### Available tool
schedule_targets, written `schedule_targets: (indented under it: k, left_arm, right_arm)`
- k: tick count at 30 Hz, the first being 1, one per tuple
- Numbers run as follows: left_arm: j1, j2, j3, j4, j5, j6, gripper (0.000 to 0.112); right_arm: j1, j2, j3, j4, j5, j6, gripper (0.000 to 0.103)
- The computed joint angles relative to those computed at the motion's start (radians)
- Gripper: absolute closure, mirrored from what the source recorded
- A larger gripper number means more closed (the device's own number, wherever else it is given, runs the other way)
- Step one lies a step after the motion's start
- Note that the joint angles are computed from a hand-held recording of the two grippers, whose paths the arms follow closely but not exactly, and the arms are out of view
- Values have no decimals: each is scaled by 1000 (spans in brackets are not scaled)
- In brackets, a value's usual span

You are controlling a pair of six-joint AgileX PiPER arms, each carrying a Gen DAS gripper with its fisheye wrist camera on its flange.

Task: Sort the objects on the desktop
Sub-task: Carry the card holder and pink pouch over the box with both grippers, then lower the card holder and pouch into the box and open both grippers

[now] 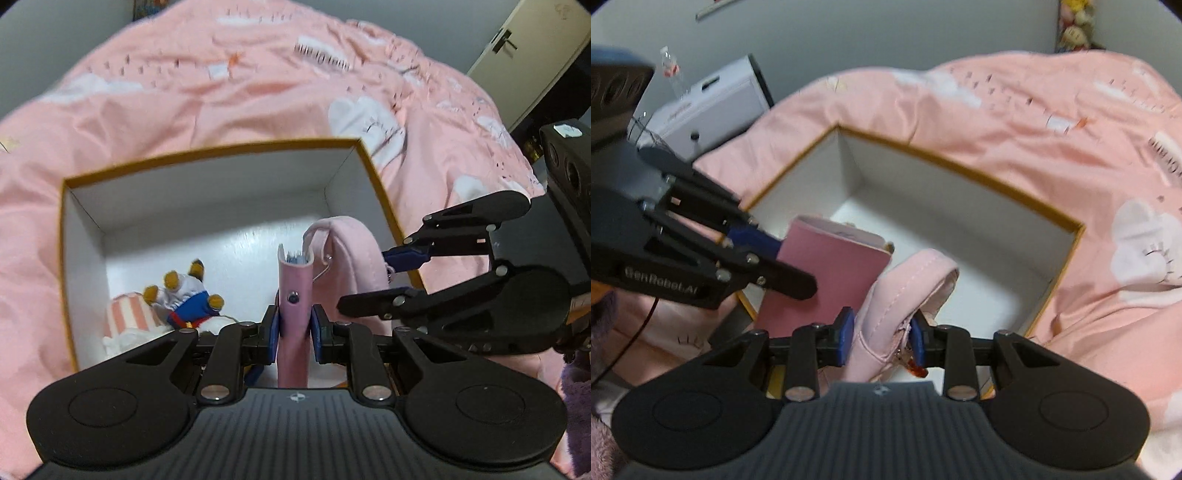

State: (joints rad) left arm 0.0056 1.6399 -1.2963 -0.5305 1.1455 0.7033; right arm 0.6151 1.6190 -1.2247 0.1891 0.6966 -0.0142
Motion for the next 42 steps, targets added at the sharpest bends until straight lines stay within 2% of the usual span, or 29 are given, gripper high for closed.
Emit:
schedule_targets:
  k: [5,11,17,27,33,38,42]
  left_arm:
    - [-49,103,-71,86,13,-103,92]
    - [-55,176,-82,102,0,-178,92]
    - [-21,235,-106,77,21,-244,92]
    - [45,188,-38,8,-18,-224,89]
    - [83,174,-4,-23,-41,-205,89]
    - [69,169,42,-49,-107,-205,89]
    - [63,164,54,-62,-122,-193,89]
  right_arm:
    - [-55,95,-52,109,55,-99,69]
    - [-62,165,-77,151,53,-125,69]
    - [-91,215,-82,264,39,-199,70]
    - [-116,242,-81,397,16,-276,70]
    - [-172,265,-45,624,5,-378,74]
    - [-133,255,-44,503,-42,-283,75]
    - [-133,242,-25,498,-64,-285,72]
